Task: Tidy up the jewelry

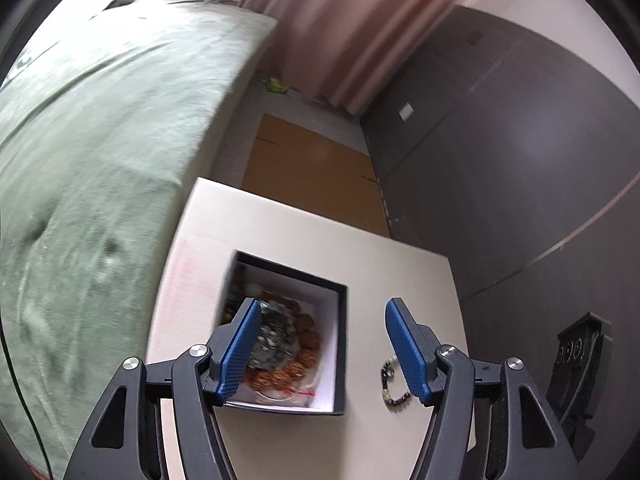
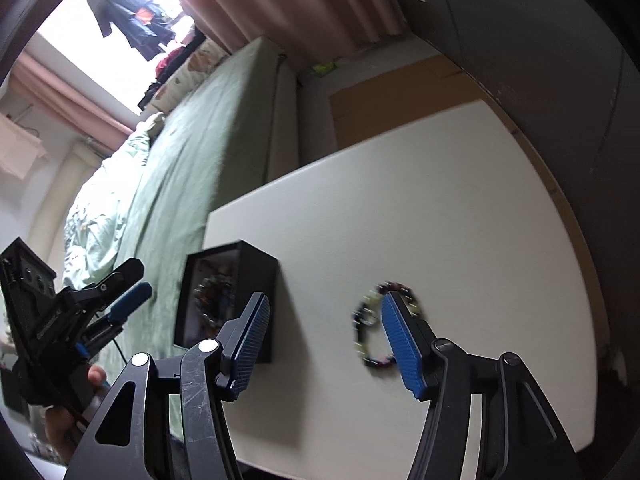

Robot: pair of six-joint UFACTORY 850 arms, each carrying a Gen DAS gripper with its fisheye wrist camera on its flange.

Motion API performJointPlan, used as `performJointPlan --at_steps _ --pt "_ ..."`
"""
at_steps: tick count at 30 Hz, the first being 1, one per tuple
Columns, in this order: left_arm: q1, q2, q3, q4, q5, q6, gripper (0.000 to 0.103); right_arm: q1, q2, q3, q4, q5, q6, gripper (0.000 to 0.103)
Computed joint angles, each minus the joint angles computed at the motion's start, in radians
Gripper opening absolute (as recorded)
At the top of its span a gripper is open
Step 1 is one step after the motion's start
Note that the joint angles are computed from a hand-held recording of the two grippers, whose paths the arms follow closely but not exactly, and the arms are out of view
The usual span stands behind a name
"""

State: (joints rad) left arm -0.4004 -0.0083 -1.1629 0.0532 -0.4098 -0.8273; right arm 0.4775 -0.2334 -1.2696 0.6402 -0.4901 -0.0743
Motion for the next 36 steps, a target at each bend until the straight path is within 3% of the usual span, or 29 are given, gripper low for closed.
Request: performJointPlan --at_steps 19,27,34,36 --pt "-0.185 -0.136 -0.116 0.147 -0.078 -0.039 0.065 -0.141 0.126 0.15 0.002 -0.016 0.007 0.06" --pt "-0.226 -0.225 -0.172 0.126 -0.097 -0.007 0.051 -0.192 0.173 0.195 0.012 -0.022 -0.01 0.06" --pt "-0.251 -0.301 -0.234 0.143 -0.114 0.002 0.049 -0.219 0.179 0.2 -0.077 -0.051 0.031 0.06" --pt "-0.255 -0.321 -0.253 0.145 -0.12 0.002 0.044 -0.227 0.185 0.205 -0.078 -0.052 0.026 0.06"
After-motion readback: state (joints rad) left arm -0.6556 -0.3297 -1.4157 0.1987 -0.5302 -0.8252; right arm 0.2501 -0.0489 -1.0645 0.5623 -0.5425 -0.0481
